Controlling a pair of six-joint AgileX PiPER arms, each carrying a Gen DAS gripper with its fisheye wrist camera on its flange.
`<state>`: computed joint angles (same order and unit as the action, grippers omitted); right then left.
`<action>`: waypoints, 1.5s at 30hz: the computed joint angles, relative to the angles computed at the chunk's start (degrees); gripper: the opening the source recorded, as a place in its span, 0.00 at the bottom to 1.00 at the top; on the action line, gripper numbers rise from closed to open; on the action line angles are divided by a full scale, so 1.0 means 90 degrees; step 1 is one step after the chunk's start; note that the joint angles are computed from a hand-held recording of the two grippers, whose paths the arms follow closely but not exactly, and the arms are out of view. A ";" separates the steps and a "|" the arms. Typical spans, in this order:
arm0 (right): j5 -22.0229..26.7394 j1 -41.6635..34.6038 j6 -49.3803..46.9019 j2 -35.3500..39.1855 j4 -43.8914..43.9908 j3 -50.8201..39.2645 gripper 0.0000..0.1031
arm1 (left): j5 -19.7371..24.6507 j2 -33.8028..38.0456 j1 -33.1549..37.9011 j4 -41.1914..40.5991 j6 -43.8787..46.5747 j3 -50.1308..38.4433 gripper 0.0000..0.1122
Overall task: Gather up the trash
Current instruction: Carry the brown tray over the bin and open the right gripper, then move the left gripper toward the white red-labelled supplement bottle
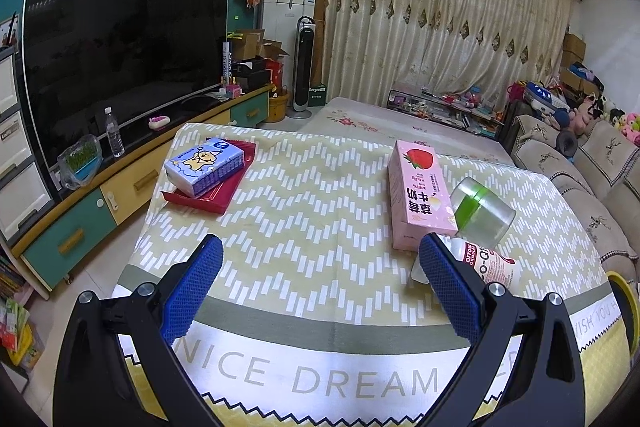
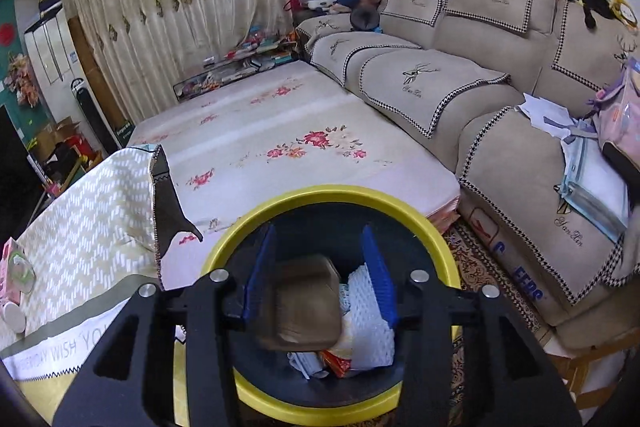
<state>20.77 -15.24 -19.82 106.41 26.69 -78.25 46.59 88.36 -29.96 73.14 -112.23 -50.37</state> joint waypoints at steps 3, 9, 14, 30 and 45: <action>0.0071 0.0028 -0.0831 -0.0216 0.0984 0.0247 0.45 | -0.0020 -0.0028 -0.0016 0.0009 -0.0009 0.0004 0.86; -0.0244 0.0530 -0.2368 -0.0607 0.2584 0.0715 0.52 | -0.0394 -0.0082 -0.0159 0.0120 -0.0037 -0.0022 0.87; -0.0183 0.0951 -0.3034 -0.0537 0.3315 0.0786 0.52 | -0.0746 0.0374 -0.0312 -0.0229 0.0651 -0.0520 0.87; -0.0081 0.1085 -0.4118 -0.0506 0.4385 0.0968 0.54 | -0.1361 0.1489 0.0064 -0.1972 0.3856 -0.2081 0.87; 0.0199 0.0974 -0.4197 -0.0434 0.4494 0.0906 0.57 | -0.1328 0.2065 0.0284 -0.2920 0.5594 -0.2819 0.78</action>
